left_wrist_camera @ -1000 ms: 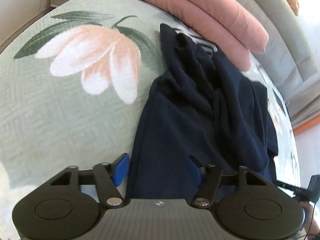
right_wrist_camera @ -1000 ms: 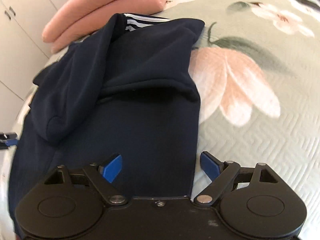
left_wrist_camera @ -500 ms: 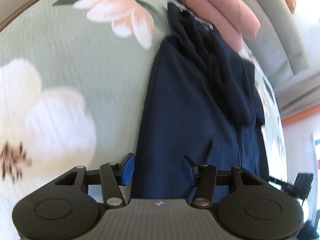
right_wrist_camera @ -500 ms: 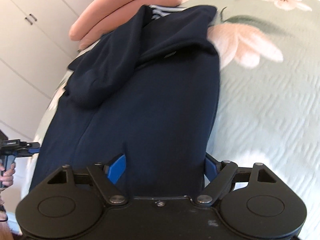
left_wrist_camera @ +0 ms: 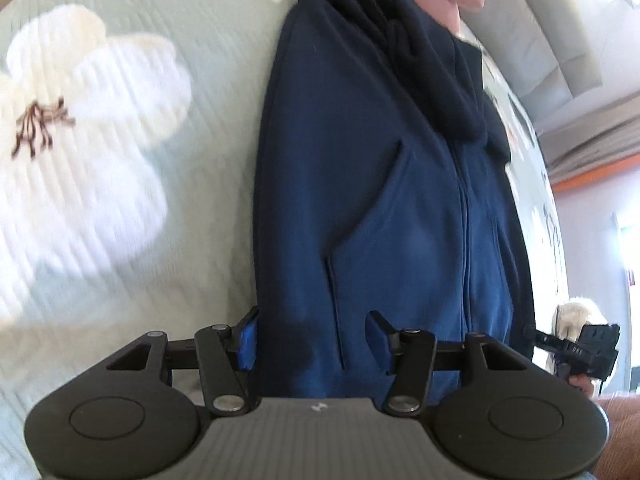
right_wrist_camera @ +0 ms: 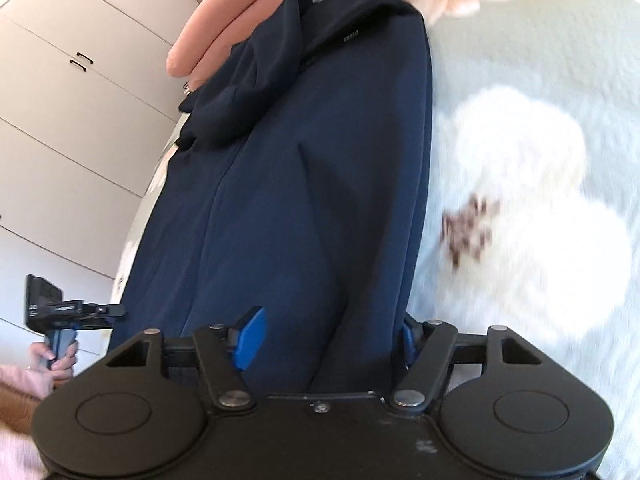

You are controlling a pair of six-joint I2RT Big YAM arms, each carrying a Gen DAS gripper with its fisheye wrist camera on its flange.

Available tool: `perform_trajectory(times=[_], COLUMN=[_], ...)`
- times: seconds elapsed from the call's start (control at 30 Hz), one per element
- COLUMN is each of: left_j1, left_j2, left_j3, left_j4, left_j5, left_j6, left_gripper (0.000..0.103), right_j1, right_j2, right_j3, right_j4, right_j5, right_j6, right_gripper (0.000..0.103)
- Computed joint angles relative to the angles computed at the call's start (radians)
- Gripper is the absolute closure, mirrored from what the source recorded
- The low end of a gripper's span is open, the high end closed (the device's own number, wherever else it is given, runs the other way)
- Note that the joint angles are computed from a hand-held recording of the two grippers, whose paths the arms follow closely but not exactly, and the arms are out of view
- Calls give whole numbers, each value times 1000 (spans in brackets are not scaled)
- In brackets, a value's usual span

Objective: Fold large clothes
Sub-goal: 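Grasp the hoodie's hem with the left gripper while the right gripper grasps the hem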

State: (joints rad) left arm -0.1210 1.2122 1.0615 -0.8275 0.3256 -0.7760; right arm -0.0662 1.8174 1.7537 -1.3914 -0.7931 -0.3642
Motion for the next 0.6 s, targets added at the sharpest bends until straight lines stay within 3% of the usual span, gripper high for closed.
perform_trajectory(times=[0.1,0.17,0.27,0.33,0.37,0.4,0.53,0.6], left_j1=[-37,-53,-74,-75,-75,-79,-73,-59], left_j2=[-18,-24,-44,-54,-56,-56,-97,-112], left_j3=[-5,-16,-41,-53,-53,-52,-100,-122], left_j4=[-29,-27,-4,5,-4,-6,47,60], left_j5=[-31,-4,-22,-33,-53,-70,-69,-44], left_j6=[12,-2,-27,-56,-56,-53,-94,-119], left_gripper=[47,47,47,55,77,84,86,82], right_j1=[-19,-27,-39,-41,-38,-35,-17,-22], right_j2=[-25,-37,-42,-34,-29,-21,-1,2], right_j3=[-39,-65,-74,-58,-50,-37,4,5], right_j4=[6,21,-3,-29,-42,-57,-142,-178], right_j5=[-38,-66,-74,-80,-82,-75,-25,0], right_j6=[31,63,34,11,1,-9,-80,-114], right_gripper=[30,30,30,30,30,31,35,44])
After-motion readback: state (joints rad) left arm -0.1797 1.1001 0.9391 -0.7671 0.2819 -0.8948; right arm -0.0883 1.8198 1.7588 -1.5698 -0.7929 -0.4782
